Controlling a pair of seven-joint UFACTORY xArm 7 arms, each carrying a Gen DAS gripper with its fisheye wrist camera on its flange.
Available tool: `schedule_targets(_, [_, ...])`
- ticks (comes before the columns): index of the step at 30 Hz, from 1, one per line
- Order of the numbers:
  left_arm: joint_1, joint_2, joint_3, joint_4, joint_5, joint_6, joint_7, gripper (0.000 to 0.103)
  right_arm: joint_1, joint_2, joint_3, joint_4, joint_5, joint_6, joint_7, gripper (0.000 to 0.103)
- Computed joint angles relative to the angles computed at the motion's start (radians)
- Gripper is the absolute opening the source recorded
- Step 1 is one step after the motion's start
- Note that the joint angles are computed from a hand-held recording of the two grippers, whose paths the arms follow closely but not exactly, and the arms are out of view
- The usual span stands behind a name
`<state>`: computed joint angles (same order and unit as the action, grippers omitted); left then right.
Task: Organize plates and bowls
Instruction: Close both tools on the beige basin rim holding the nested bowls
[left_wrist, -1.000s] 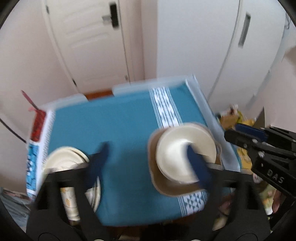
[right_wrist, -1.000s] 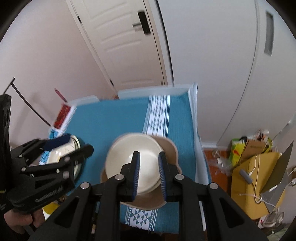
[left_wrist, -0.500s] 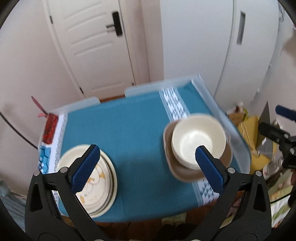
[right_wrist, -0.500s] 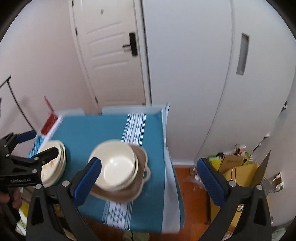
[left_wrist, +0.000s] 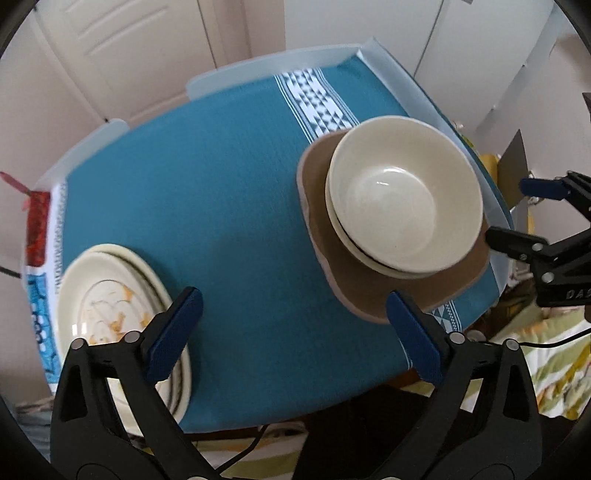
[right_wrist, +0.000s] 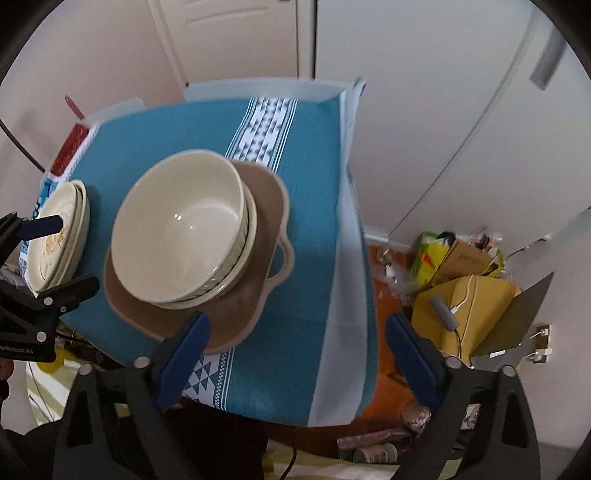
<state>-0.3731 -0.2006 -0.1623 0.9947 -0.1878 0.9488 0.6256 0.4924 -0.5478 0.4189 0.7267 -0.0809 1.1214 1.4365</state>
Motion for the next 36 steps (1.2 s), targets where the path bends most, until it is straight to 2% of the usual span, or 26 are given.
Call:
schedule_targets(3, [0.0, 0.061, -0.011, 0.043, 0.029, 0.045, -0.021, 0.089, 0.011, 0.034, -0.04, -0.013, 0.039, -0.049, -0.064, 0.08])
schedule_targets(6, [-0.003, 0.102, -0.022, 0.062, 0.063, 0.063, -0.043, 0.086, 0.021, 0.063, -0.072, -0.027, 0.078, -0.095, -0.136, 0.063])
schedule_targets(9, [-0.011, 0.13, -0.027, 0.075, 0.057, 0.081, -0.036, 0.079, 0.027, 0.091, -0.089, -0.038, 0.111, -0.144, -0.193, 0.059])
schedule_targets(11, [-0.017, 0.15, -0.032, 0.084, 0.055, 0.085, -0.035, 0.07, 0.028, 0.107, -0.089, -0.045, 0.12, -0.178, -0.217, 0.057])
schedule_targets(13, [-0.021, 0.165, -0.034, 0.09, 0.05, 0.085, -0.034, 0.053, 0.026, 0.121, -0.09, -0.054, 0.128, -0.211, -0.228, 0.046])
schedule_targets(14, [-0.023, 0.173, -0.035, 0.089, 0.044, 0.076, -0.032, 0.048, 0.025, 0.122, -0.091, -0.064, 0.132, -0.228, -0.227, 0.042])
schedule_targets(15, [-0.024, 0.176, -0.035, 0.085, 0.033, 0.063, -0.024, 0.039, 0.025, 0.117, -0.092, -0.081, 0.138, -0.254, -0.225, 0.034])
schedule_targets(16, [-0.025, 0.179, -0.036, 0.081, 0.026, 0.053, -0.018, 0.032, 0.025, 0.113, -0.089, -0.095, 0.143, -0.279, -0.216, 0.031])
schedule_targets(19, [-0.03, 0.185, -0.039, 0.064, 0.008, 0.032, 0.009, 0.02, 0.036, 0.101, -0.088, -0.139, 0.164, -0.373, -0.202, 0.024])
schedule_targets(21, [-0.035, 0.189, -0.042, 0.055, -0.009, 0.032, 0.035, 0.013, 0.037, 0.096, -0.083, -0.151, 0.163, -0.392, -0.193, 0.024])
schedule_targets(25, [-0.035, 0.185, -0.04, 0.041, -0.03, 0.013, 0.052, 0.012, 0.038, 0.075, -0.076, -0.175, 0.151, -0.422, -0.176, 0.018])
schedule_targets(31, [-0.035, 0.155, -0.037, 0.003, -0.046, -0.023, 0.081, 0.012, 0.028, 0.076, -0.059, -0.161, 0.104, -0.401, -0.165, 0.018])
schedule_targets(36, [-0.031, 0.119, -0.028, -0.024, -0.046, -0.034, 0.083, 0.012, 0.011, 0.089, -0.074, -0.155, 0.075, -0.412, -0.189, 0.018])
